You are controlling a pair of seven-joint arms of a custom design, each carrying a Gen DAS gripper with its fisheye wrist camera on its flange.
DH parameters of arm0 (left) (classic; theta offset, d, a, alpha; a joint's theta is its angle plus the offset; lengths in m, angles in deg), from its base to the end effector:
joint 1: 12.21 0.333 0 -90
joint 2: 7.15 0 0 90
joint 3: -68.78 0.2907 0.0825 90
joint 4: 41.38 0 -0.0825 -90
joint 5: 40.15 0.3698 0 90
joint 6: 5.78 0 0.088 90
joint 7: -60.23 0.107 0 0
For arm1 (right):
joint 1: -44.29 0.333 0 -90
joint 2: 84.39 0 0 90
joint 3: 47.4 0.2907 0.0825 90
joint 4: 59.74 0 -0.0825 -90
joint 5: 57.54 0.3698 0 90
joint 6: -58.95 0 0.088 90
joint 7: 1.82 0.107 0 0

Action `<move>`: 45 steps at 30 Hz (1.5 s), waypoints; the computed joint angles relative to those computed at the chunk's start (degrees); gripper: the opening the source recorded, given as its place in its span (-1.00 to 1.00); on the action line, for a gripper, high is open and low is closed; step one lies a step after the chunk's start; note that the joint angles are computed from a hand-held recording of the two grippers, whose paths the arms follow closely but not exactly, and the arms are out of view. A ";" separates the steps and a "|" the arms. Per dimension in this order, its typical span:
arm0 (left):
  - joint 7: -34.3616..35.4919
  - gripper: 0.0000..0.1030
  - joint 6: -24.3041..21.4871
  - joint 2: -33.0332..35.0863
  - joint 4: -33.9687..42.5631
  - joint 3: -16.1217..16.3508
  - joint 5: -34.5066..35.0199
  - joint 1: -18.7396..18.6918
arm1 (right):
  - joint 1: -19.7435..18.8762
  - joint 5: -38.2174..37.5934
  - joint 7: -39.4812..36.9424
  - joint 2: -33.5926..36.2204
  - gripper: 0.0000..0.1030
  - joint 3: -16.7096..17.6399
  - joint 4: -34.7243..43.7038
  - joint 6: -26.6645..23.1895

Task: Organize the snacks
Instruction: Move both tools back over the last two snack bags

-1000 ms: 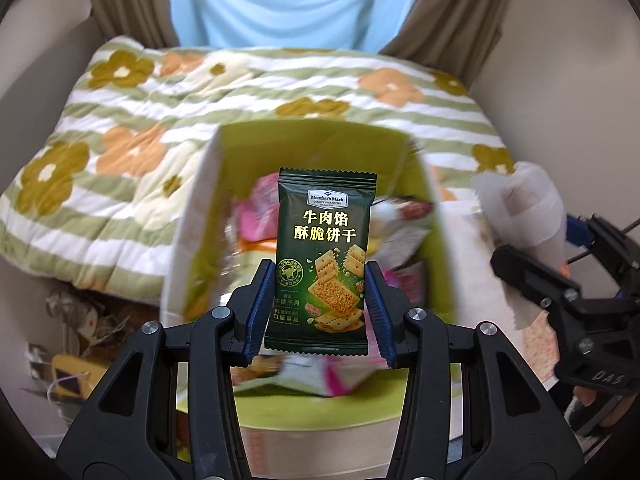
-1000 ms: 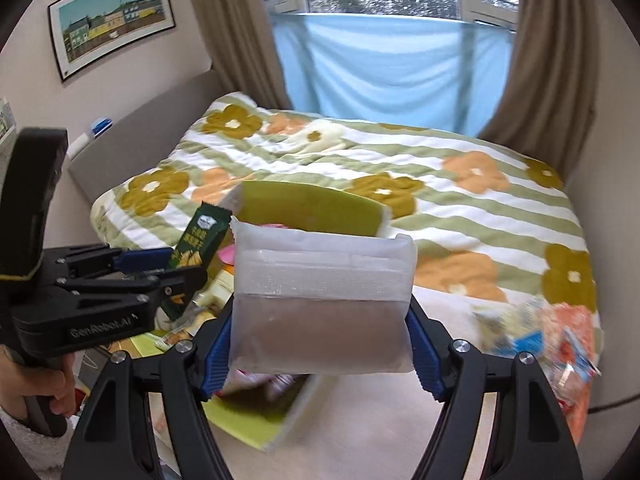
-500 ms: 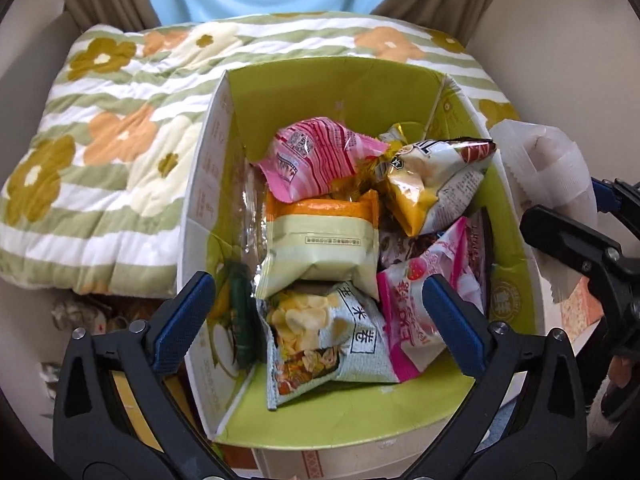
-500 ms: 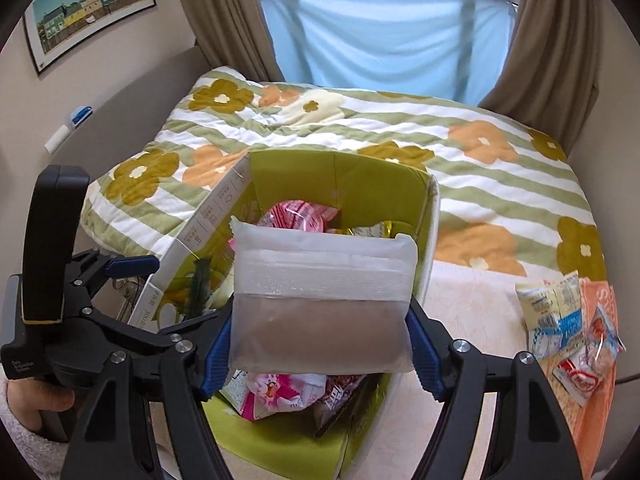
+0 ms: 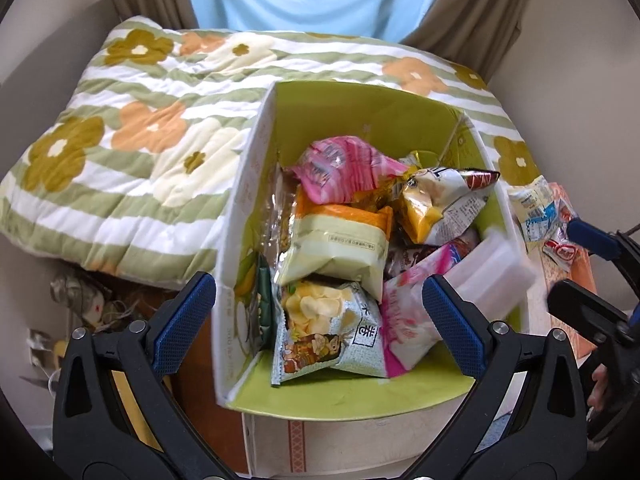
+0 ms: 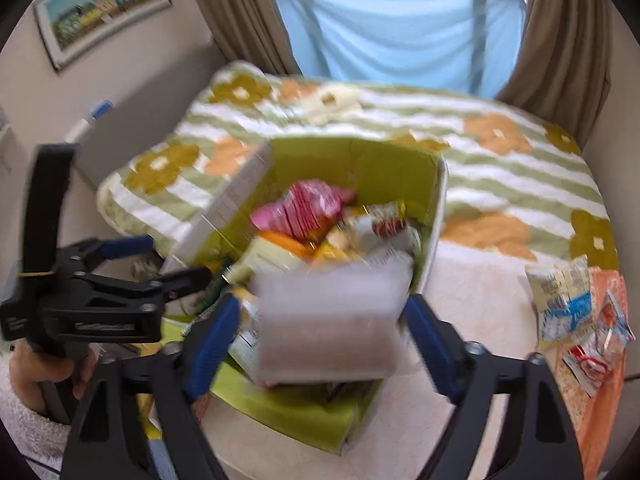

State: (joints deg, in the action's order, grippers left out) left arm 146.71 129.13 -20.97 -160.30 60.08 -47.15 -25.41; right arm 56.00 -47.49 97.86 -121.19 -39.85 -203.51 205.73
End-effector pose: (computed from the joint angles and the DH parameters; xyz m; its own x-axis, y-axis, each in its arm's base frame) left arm 0.4790 -0.2011 0.5677 -0.2860 -0.9517 0.1117 -0.8508 0.1986 -0.4866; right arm 0.3827 0.1385 0.5579 0.1230 -0.9732 -0.1941 -0.7918 0.0216 -0.6104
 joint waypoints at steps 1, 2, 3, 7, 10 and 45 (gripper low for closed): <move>0.28 0.99 0.11 -0.29 -0.38 0.09 -0.35 -0.09 | 0.58 0.61 -0.60 -0.99 0.94 -0.48 -1.08 1.51; 0.43 0.99 0.08 -0.45 -0.56 0.16 -0.44 -0.09 | 0.60 0.78 -0.74 -1.69 0.95 -0.58 -1.70 2.01; 0.40 0.99 0.12 -0.58 -0.79 0.13 -0.32 -0.05 | 0.13 0.60 -0.23 -2.06 0.95 -0.13 -2.11 2.37; 1.24 0.99 0.12 -0.94 -1.56 0.55 -1.25 -0.17 | -1.18 -0.22 2.10 -2.42 0.96 0.97 -2.90 2.12; 2.97 0.99 0.64 -1.43 -2.38 1.29 -3.08 -0.38 | -1.35 -1.14 3.27 -3.12 0.95 2.01 -3.54 2.21; -12.42 0.99 2.15 23.51 26.70 -11.62 1.55 -13.94 | -21.95 -8.77 -4.44 -28.26 0.96 -11.30 -15.60 -8.21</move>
